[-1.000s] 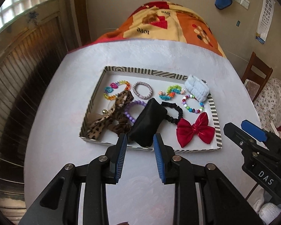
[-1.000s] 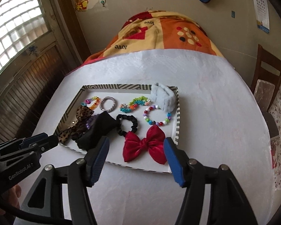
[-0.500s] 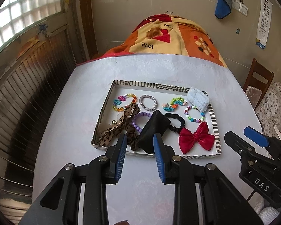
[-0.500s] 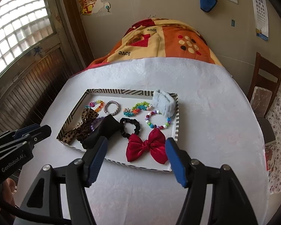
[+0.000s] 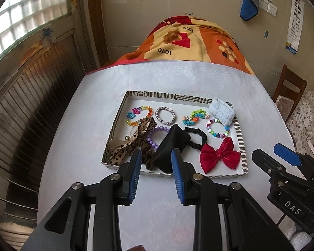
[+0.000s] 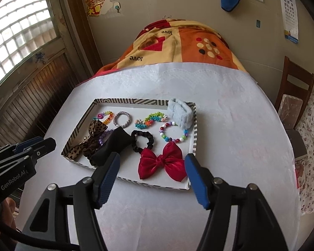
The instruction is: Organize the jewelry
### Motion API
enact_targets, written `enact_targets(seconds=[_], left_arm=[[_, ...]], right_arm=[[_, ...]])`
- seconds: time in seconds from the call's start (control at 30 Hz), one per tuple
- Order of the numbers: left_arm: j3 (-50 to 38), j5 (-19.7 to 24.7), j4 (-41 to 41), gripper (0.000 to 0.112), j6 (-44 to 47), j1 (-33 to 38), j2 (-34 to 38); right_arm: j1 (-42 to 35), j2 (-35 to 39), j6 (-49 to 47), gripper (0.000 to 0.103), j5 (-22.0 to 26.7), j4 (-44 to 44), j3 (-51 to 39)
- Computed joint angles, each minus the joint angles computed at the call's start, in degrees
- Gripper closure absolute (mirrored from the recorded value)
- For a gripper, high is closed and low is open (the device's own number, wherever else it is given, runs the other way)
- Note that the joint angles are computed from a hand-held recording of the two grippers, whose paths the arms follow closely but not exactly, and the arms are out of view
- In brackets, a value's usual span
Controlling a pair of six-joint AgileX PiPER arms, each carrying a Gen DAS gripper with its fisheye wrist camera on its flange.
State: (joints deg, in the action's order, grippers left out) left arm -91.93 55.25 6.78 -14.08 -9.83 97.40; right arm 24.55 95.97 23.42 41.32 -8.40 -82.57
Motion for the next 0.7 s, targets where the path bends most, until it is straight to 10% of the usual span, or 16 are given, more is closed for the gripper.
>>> enact_targets(seconds=[0.7], left_arm=[[-1.91, 0.96, 0.04, 0.091, 0.04, 0.50, 1.87]], right_arm=[[-0.41, 1.11, -0.98, 0.035, 0.13, 0.62, -0.87]])
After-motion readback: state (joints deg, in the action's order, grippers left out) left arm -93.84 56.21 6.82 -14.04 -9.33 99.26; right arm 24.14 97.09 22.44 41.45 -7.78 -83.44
